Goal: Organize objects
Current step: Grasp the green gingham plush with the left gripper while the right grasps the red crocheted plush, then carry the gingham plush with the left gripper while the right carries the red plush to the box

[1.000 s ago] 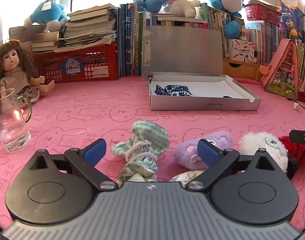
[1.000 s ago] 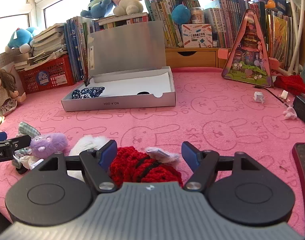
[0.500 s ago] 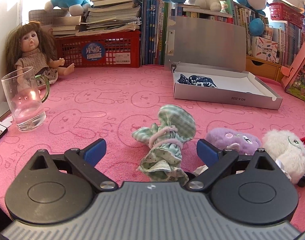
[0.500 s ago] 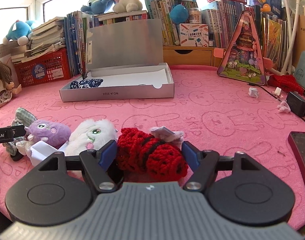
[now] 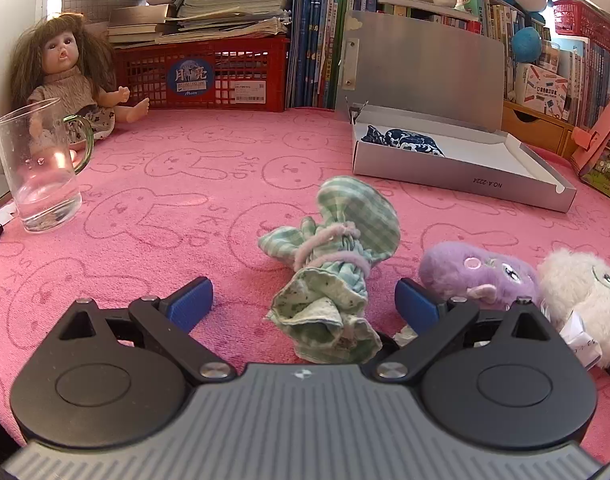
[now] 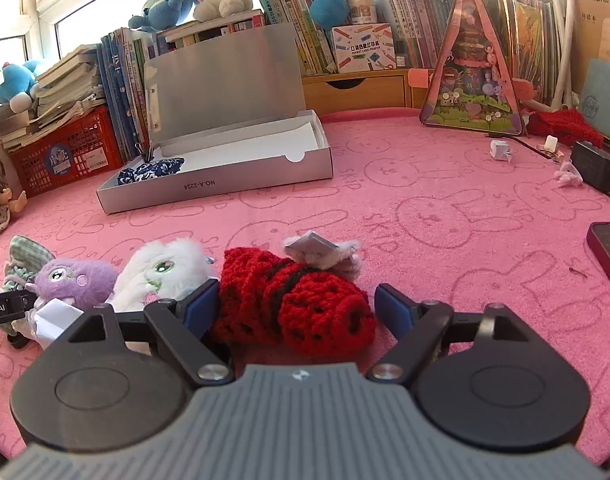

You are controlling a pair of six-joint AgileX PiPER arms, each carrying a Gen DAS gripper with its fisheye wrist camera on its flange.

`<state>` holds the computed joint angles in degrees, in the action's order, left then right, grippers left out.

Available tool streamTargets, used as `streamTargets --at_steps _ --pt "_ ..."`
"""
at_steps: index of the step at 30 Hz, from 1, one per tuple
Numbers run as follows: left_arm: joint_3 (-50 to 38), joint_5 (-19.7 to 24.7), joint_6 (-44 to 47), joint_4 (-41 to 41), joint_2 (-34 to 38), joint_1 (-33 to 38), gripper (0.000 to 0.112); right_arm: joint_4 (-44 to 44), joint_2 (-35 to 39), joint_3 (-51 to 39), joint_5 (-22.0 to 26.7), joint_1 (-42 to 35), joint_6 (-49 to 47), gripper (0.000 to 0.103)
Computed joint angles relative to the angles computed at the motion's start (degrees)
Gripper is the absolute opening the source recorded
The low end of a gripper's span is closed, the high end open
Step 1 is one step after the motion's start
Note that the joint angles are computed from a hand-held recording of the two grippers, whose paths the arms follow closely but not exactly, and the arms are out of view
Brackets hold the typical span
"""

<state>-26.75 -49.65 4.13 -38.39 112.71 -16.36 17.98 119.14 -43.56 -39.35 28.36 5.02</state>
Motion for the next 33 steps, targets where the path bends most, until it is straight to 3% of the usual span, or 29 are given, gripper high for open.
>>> streamTargets --at_steps 11,14,17,18,20,23,33 --pt "-2.83 1.79 5.52 -6.9 0.91 -1.9 0.102 -0.46 -0.17 0.02 0.65 -0.08 0.01 0.092" --pt "-3.34 2.91 6.69 -8.35 0.58 -1.76 0.103 -2.72 -2.14 0.91 2.91 -0.86 2.09 0.077" --pt "-3.33 4.08 7.12 -8.61 -0.22 -1.42 0.102 -5.0 -3.94 1.85 4.6 -1.76 3.77 0.071" --pt "-3.03 3.89 6.46 -9.04 -0.6 -1.69 0.1 -4.86 -4.26 1.96 4.9 -1.75 3.55 0.069" --pt "-2.03 2.53 5.01 -9.21 -1.31 -2.57 0.076 -5.34 -5.26 2.48 5.14 -1.9 3.76 0.067" --pt "-1.06 3.03 3.45 -7.1 -3.02 -2.42 0.061 -7.03 -6.87 3.36 4.43 -2.14 4.61 0.065" --pt "0.83 1.67 2.79 -6.49 -6.48 -3.92 0.045 -11.41 -9.91 4.78 2.28 -3.13 7.68 0.065"
